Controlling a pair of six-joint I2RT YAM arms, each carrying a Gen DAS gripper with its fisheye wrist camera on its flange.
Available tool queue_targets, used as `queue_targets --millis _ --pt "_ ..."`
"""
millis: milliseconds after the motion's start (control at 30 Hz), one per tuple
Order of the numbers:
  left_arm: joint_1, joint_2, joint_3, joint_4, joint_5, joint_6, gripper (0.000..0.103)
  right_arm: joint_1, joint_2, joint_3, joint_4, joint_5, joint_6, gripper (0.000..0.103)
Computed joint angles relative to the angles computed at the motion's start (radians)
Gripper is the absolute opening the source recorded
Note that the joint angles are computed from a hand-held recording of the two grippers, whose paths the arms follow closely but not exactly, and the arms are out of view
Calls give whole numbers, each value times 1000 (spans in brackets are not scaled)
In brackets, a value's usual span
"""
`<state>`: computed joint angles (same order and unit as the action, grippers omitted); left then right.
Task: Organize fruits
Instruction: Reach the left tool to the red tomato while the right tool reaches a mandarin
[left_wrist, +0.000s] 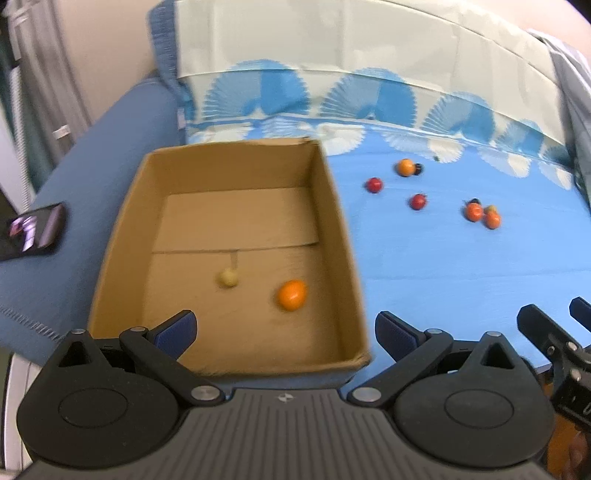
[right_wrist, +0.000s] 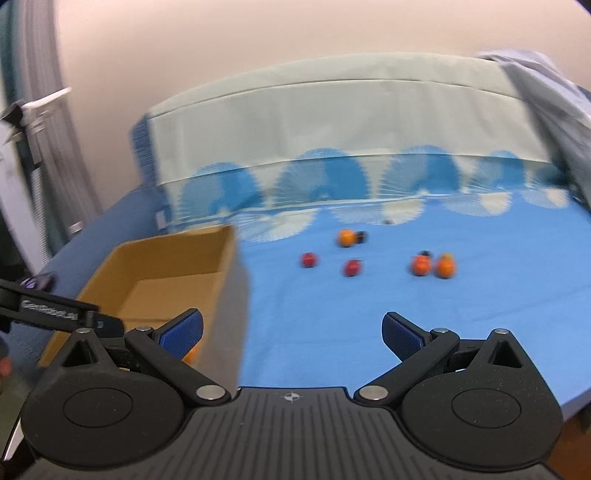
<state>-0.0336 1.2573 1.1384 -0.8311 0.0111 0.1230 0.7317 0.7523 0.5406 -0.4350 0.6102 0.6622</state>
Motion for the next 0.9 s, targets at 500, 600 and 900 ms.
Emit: queue_targets --millis 500,600,900 --pt "-347 657 435 221 -103 -176 103 -883 376 -99 560 -484 -390 102" --pt "-382 851 606 220 -111 -177 103 -965 628 -30 711 -527 -423 102" --pt "-418 1503 1401 56 -178 -191 103 -1033 1315 437 773 -561 -475 102"
